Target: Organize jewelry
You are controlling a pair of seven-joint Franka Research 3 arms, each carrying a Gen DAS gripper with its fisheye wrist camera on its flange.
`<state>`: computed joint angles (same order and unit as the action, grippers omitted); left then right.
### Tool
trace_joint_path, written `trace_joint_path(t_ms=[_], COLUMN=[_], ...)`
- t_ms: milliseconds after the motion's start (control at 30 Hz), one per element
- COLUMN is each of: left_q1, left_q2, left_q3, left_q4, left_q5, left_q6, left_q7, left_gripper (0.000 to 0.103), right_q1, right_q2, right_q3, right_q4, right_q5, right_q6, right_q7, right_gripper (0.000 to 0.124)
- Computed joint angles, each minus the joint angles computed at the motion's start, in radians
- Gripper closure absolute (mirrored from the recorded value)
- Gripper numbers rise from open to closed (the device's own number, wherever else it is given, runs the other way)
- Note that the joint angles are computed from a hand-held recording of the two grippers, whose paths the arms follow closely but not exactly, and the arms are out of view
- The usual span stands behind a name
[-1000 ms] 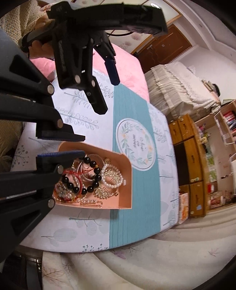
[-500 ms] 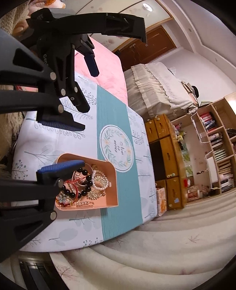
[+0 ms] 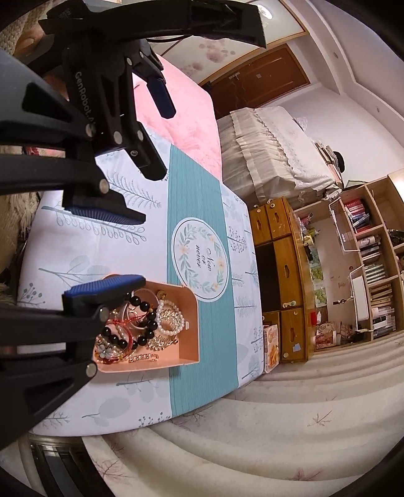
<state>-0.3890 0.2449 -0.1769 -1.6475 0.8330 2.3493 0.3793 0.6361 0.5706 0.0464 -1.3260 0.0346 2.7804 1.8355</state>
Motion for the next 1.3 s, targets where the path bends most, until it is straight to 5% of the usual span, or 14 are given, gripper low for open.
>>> trace_joint_path(t_ms=[1300], left_q1=[0.016], left_q2=[0.006], left_q3=[0.008], left_q4=[-0.003], left_q5=[-0.007], left_q6=[0.02], left_q7=[0.007], left_gripper=[0.001], right_q1=[0.012], right_q2=[0.055], right_q3=[0.0], right_q4=[0.077], right_q5=[0.004], right_q6=[-0.037], right_q7=[0.012], right_gripper=[0.09])
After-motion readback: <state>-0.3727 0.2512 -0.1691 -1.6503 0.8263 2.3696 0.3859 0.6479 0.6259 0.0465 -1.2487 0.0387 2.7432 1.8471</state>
